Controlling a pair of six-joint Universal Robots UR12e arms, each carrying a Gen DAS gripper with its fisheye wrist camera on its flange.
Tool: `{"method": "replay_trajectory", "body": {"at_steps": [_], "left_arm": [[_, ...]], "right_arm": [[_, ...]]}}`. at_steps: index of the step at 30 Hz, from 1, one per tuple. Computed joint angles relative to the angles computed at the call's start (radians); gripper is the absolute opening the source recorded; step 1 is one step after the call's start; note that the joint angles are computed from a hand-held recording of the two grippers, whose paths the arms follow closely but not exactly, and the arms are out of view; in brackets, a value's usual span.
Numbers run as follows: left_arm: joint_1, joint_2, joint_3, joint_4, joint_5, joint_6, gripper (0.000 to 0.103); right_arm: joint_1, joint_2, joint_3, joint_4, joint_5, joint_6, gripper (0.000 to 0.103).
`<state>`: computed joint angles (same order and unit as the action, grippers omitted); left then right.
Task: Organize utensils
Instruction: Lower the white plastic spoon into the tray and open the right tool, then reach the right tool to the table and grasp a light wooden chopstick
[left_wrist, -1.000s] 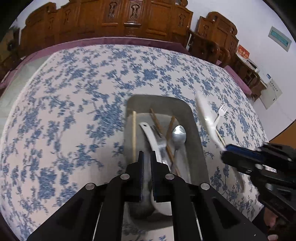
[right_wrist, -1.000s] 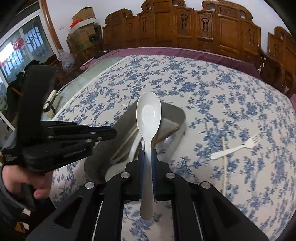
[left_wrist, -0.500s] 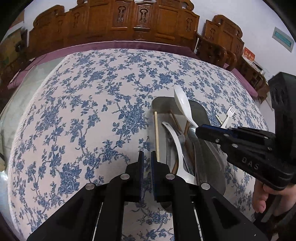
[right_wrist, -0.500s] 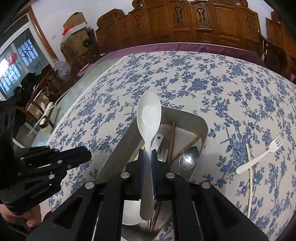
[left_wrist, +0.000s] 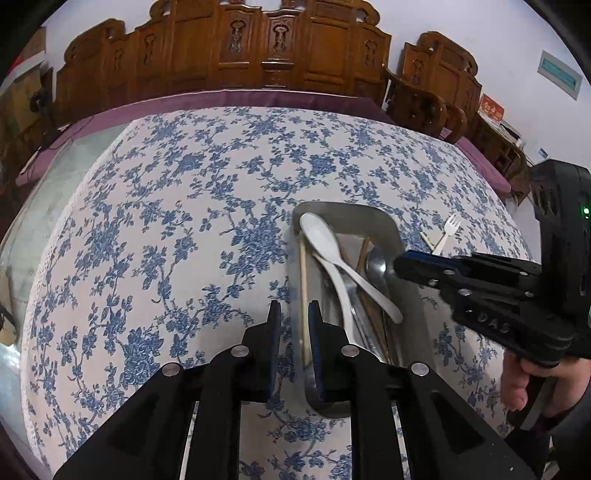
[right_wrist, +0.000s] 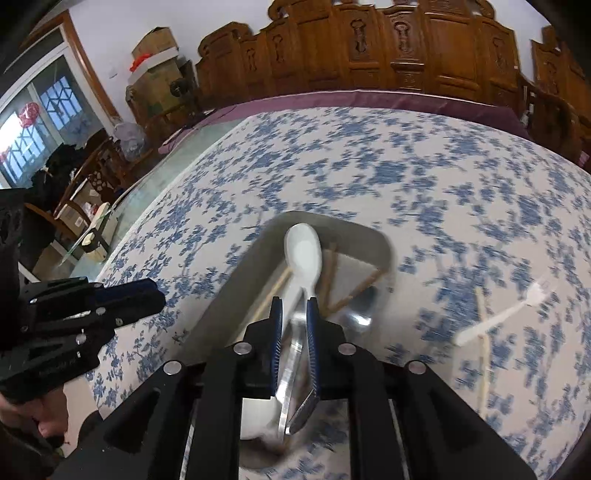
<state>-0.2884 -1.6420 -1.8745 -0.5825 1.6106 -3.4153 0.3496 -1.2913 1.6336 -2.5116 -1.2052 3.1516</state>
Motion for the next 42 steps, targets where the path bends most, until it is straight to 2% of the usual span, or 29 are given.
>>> {"method": "replay_trajectory", "body": {"at_steps": [4, 6, 10, 13, 14, 16, 17, 19, 23, 25, 33, 35, 37, 39, 42], "left_arm": [[-0.017, -0.009, 0.012, 0.007, 0.001, 0.008, 0.023], [-0.026, -0.015, 0.020, 0.006, 0.003, 0.014, 0.024], [-0.041, -0.028, 0.035, 0.009, -0.004, 0.022, 0.029], [-0.051, -0.038, 0.045, 0.013, -0.007, 0.025, 0.030], [-0.054, -0.042, 0.050, 0.013, -0.009, 0.025, 0.031], [-0.060, -0.049, 0.057, 0.012, -0.012, 0.025, 0.031], [-0.063, -0.053, 0.060, 0.011, -0.012, 0.026, 0.032], [-0.070, -0.063, 0.069, 0.010, -0.013, 0.025, 0.036], [-0.079, -0.080, 0.083, 0.000, -0.013, 0.023, 0.037], [-0.084, -0.089, 0.090, -0.002, -0.012, 0.022, 0.047], [-0.098, -0.110, 0.116, -0.016, -0.009, 0.035, 0.047], [-0.101, -0.116, 0.122, -0.019, -0.008, 0.036, 0.047], [-0.104, -0.121, 0.128, -0.021, -0.010, 0.037, 0.047], [-0.106, -0.124, 0.131, -0.021, -0.010, 0.037, 0.047], [-0.110, -0.128, 0.136, -0.023, -0.009, 0.037, 0.047]], "right_arm": [[-0.040, -0.051, 0.056, -0.029, 0.013, -0.022, 0.015], [-0.059, -0.074, 0.082, -0.034, 0.006, -0.039, 0.015], [-0.093, -0.114, 0.135, -0.022, -0.080, -0.096, 0.015], [-0.121, -0.127, 0.163, -0.001, -0.110, -0.104, 0.015], [-0.129, -0.130, 0.170, 0.002, -0.111, -0.107, 0.017], [-0.144, -0.131, 0.181, 0.013, -0.109, -0.111, 0.032], [-0.147, -0.133, 0.186, 0.012, -0.109, -0.111, 0.033], [-0.150, -0.125, 0.184, 0.028, -0.110, -0.118, 0.034], [-0.135, -0.095, 0.162, 0.060, -0.135, -0.150, 0.034], [-0.124, -0.079, 0.146, 0.072, -0.158, -0.167, 0.034], [-0.101, -0.042, 0.106, 0.108, -0.203, -0.210, 0.034], [-0.097, -0.043, 0.111, 0.099, -0.218, -0.221, 0.030], [-0.094, -0.046, 0.118, 0.085, -0.235, -0.233, 0.016], [-0.097, -0.051, 0.124, 0.088, -0.227, -0.247, 0.006], [-0.104, -0.066, 0.134, 0.113, -0.206, -0.276, 0.006]]}}
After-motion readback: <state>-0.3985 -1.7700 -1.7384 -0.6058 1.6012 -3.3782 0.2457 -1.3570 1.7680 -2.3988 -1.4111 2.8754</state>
